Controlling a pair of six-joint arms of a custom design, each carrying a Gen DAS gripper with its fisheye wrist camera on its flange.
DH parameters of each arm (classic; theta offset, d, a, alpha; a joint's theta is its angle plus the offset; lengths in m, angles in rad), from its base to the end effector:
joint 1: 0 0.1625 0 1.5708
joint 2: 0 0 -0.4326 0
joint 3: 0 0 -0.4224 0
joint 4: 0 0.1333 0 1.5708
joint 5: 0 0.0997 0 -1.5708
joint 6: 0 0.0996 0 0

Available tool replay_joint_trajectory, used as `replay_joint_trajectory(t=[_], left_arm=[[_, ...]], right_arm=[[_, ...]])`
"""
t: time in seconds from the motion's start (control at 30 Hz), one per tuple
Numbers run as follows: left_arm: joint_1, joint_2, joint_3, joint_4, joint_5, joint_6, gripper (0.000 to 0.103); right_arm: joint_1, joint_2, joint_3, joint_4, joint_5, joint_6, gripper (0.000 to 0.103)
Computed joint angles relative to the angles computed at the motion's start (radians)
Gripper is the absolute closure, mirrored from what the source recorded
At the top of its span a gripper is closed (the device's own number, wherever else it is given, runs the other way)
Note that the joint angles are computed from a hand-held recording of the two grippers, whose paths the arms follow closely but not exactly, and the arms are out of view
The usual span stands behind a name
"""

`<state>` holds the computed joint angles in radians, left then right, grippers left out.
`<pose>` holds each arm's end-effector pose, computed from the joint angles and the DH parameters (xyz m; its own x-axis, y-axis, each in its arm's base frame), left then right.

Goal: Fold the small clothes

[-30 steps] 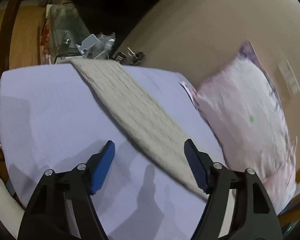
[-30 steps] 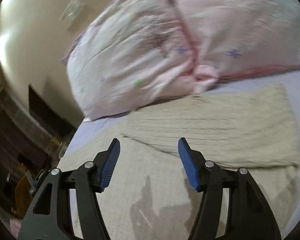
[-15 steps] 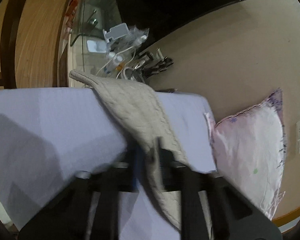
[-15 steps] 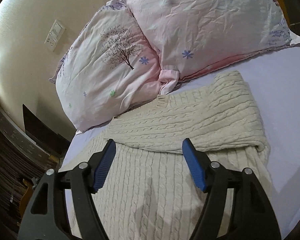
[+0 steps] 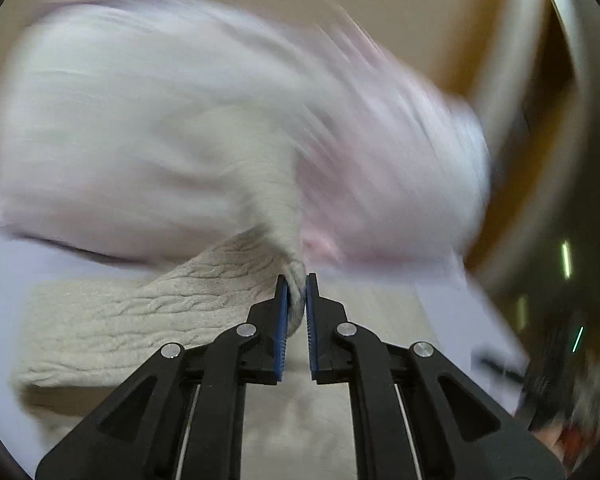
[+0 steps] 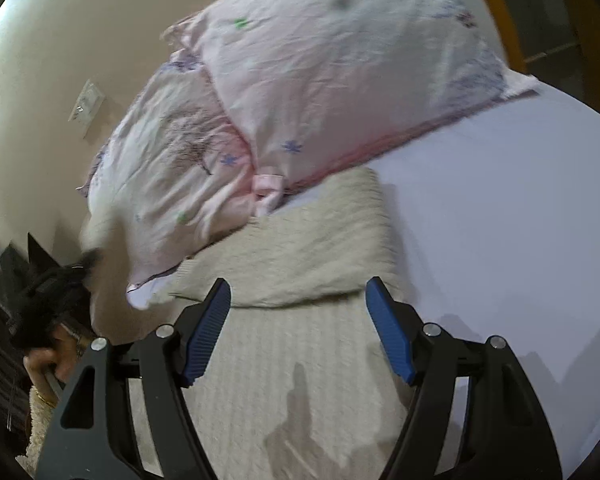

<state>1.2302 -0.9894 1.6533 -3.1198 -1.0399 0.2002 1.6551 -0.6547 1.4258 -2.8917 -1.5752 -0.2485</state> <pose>-0.0606 -0.7210 0.2865 -0.8828 0.0390 -0.4681 0.3950 0.6011 -0.6948 0.1983 -0.7692 0.0987 -0.9484 -0.2884 0.1322 -0.3147 0.8034 -0.5055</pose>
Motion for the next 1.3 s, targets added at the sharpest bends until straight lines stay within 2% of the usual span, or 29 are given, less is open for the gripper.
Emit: replay_joint_trajectory(t=[0.03, 0.1, 0.17, 0.2, 0.3, 0.33, 0.37, 0.4, 0.47, 0.57, 0.67, 0.7, 0.8, 0.9, 0.93, 0.97, 1.03, 1.07, 1.1, 1.17, 1.2, 1.3], left_arm=[[-0.007, 0.046, -0.029, 0.089, -0.007, 0.004, 0.096], [-0.013, 0.058, -0.020, 0.164, -0.025, -0.004, 0.096], [-0.019, 0.025, 0.038, 0.128, -0.023, 0.007, 0.096], [-0.020, -0.028, 0.103, 0.095, -0.029, -0.004, 0.096], [-0.007, -0.180, 0.247, 0.072, -0.084, -0.046, 0.096], [-0.002, -0.245, 0.314, 0.058, -0.101, -0.052, 0.096], [0.004, -0.318, 0.388, 0.046, -0.115, -0.058, 0.089], [0.003, -0.365, 0.434, 0.041, -0.121, -0.071, 0.067], [0.008, -0.501, 0.581, -0.002, -0.132, -0.112, 0.038], [0.011, -0.642, 0.734, -0.051, -0.133, -0.198, 0.037], [0.067, -0.754, 0.877, -0.107, -0.183, -0.278, 0.036], [0.096, -0.754, 0.898, -0.124, -0.220, -0.284, 0.036], [0.167, -0.683, 0.909, -0.171, -0.310, -0.281, 0.036], [0.212, -0.565, 0.874, -0.204, -0.386, -0.278, 0.036], [0.231, -0.518, 0.856, -0.224, -0.443, -0.274, 0.036], [0.234, -0.501, 0.853, -0.240, -0.461, -0.272, 0.036], [0.232, -0.461, 0.849, -0.290, -0.467, -0.269, 0.038], [0.242, -0.447, 0.844, -0.310, -0.479, -0.282, 0.047], [0.267, -0.437, 0.836, -0.324, -0.524, -0.307, 0.067], [0.301, -0.438, 0.835, -0.339, -0.598, -0.336, 0.087], [0.293, -0.453, 0.843, -0.340, -0.601, -0.333, 0.090], [0.200, -0.528, 0.848, -0.283, -0.520, -0.268, 0.092]], right_arm=[[-0.007, -0.015, 0.015, 0.005, -0.005, 0.007, 0.033], [-0.020, -0.056, 0.057, 0.005, 0.003, -0.007, 0.033], [-0.031, -0.098, 0.105, -0.007, 0.013, -0.040, 0.029], [-0.037, -0.121, 0.130, -0.007, 0.022, -0.056, 0.026], [-0.071, -0.209, 0.208, 0.079, 0.120, -0.102, 0.025], [-0.090, -0.244, 0.237, 0.137, 0.179, -0.117, 0.025], [-0.105, -0.271, 0.260, 0.189, 0.224, -0.132, 0.025], [-0.117, -0.298, 0.282, 0.241, 0.261, -0.151, 0.025], [-0.143, -0.363, 0.342, 0.353, 0.305, -0.232, 0.025], [-0.162, -0.418, 0.403, 0.447, 0.264, -0.274, 0.025], [-0.193, -0.426, 0.432, 0.493, 0.228, -0.211, 0.026], [-0.204, -0.418, 0.433, 0.495, 0.224, -0.185, 0.029], [-0.255, -0.371, 0.408, 0.542, 0.294, -0.127, 0.042], [-0.277, -0.317, 0.384, 0.583, 0.367, -0.142, 0.049], [-0.278, -0.305, 0.379, 0.593, 0.382, -0.146, 0.056], [-0.278, -0.295, 0.373, 0.602, 0.395, -0.149, 0.061], [-0.282, -0.275, 0.363, 0.630, 0.442, -0.176, 0.092], [-0.282, -0.271, 0.363, 0.635, 0.460, -0.190, 0.095], [-0.282, -0.272, 0.365, 0.637, 0.473, -0.205, 0.095], [-0.275, -0.288, 0.374, 0.627, 0.500, -0.242, 0.096], [-0.268, -0.298, 0.378, 0.618, 0.517, -0.260, 0.096], [-0.229, -0.321, 0.361, 0.589, 0.565, -0.302, 0.096]])
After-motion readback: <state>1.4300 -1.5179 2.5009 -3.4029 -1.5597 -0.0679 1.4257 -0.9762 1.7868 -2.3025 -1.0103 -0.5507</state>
